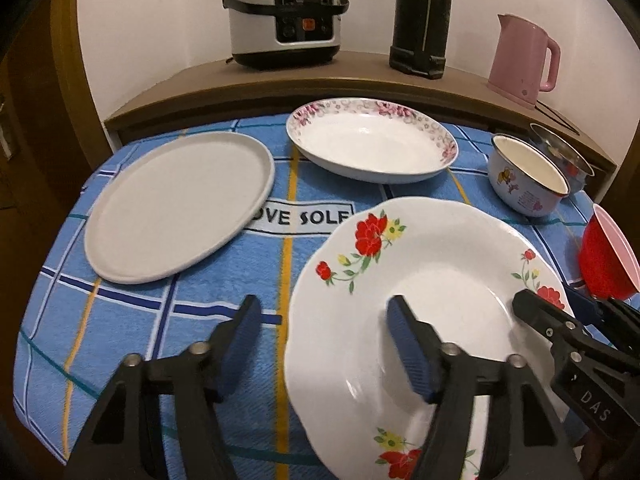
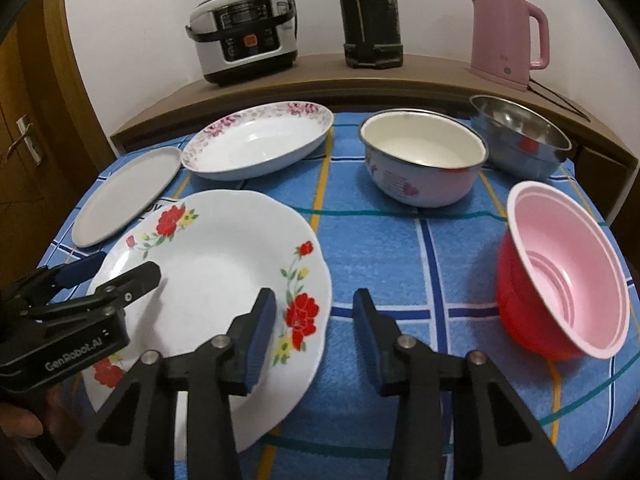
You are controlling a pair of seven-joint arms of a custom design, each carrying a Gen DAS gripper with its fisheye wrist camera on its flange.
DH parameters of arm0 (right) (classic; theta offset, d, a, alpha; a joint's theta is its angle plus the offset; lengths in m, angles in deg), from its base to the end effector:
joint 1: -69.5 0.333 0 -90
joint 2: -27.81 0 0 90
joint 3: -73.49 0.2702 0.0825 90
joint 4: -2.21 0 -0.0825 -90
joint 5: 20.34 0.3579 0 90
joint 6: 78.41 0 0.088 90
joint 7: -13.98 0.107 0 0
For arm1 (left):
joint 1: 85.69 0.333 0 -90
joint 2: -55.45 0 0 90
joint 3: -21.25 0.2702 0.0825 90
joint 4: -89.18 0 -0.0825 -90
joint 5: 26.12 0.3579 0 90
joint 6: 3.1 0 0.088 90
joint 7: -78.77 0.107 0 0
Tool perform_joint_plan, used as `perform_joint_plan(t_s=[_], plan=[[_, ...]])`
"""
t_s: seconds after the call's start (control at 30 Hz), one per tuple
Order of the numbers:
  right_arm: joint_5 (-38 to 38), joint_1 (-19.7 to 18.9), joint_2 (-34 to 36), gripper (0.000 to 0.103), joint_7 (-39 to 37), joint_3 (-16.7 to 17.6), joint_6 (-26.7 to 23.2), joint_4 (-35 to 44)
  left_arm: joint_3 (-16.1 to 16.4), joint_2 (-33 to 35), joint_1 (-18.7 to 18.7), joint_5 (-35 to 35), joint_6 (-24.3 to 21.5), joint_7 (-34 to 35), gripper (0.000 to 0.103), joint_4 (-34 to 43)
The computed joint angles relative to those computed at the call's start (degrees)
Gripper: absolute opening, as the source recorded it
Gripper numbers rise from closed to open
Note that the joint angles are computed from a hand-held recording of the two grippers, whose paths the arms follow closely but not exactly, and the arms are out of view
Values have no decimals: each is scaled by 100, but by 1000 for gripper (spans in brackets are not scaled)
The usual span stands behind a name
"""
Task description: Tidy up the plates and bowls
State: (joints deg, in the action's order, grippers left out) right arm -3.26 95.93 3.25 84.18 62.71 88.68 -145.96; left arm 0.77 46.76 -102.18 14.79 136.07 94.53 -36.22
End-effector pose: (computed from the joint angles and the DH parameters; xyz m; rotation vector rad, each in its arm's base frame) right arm 0.4328 0.0998 0.4595 -1.9742 1.3964 -0.4647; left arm 0.4151 -0.3154 0.4559 -1.9491 1.6276 -0.6057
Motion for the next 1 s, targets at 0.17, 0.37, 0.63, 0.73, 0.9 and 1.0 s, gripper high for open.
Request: perform_joint_plan(t_s=[0.17,0.37,0.63,0.73,0.9,1.0], plan=[[208,176,51,33,-233,-112,-59,59,10,29,18,84,138,-104,63,-23],[419,201,104,29,-417,-100,-114,131,52,64,21,79,337,-122,51,-30],[541,127,111,28,-509,-30,-181,162,56,76,28,102,375,-128,49,-21],[456,-6,35,29,-425,58,-76,105,58,67,37,91,395,-114,48,-33],[439,-135,-74,47,-146,-35,-107,112,56,92,59,112,412,-148,48,-19],[654,60,-66,43,-367,-278,-288,210,62,105,48,120,406,-129,48,-3]])
